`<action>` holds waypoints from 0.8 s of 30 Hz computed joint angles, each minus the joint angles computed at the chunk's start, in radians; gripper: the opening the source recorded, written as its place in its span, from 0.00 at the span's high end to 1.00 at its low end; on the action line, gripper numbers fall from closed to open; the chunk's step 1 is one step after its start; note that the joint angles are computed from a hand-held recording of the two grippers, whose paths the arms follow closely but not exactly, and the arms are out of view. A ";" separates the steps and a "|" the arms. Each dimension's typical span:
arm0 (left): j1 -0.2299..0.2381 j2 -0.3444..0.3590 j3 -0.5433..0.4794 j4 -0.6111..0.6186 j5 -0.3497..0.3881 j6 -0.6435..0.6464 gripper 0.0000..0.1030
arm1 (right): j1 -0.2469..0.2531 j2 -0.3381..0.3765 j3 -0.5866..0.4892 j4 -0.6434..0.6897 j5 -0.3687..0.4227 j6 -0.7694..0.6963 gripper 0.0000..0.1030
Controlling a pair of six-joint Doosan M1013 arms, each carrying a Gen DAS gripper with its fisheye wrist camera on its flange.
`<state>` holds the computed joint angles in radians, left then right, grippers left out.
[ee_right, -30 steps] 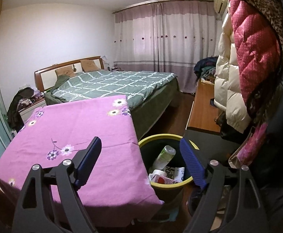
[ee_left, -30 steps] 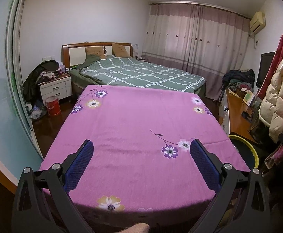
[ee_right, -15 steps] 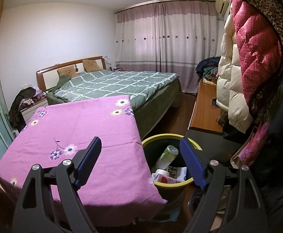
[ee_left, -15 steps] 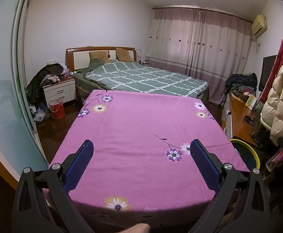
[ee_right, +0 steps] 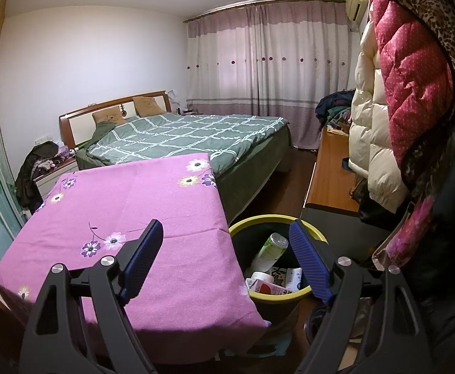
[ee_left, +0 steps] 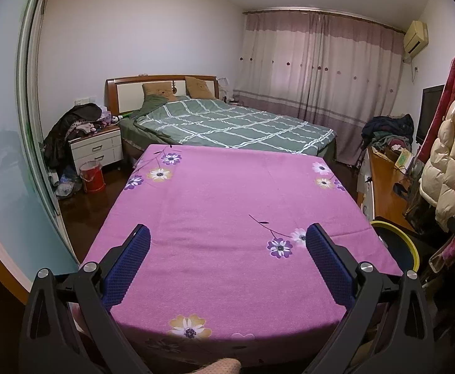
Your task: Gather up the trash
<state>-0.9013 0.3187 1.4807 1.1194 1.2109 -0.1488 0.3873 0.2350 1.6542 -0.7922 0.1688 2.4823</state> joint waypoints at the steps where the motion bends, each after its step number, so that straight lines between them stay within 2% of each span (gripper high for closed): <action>1: 0.001 0.000 -0.001 -0.001 0.000 0.002 0.05 | 0.000 0.000 0.000 -0.004 0.001 0.005 0.24; 24: 0.010 0.001 -0.001 -0.004 -0.009 0.012 0.05 | 0.002 0.006 -0.002 0.002 0.000 0.004 0.23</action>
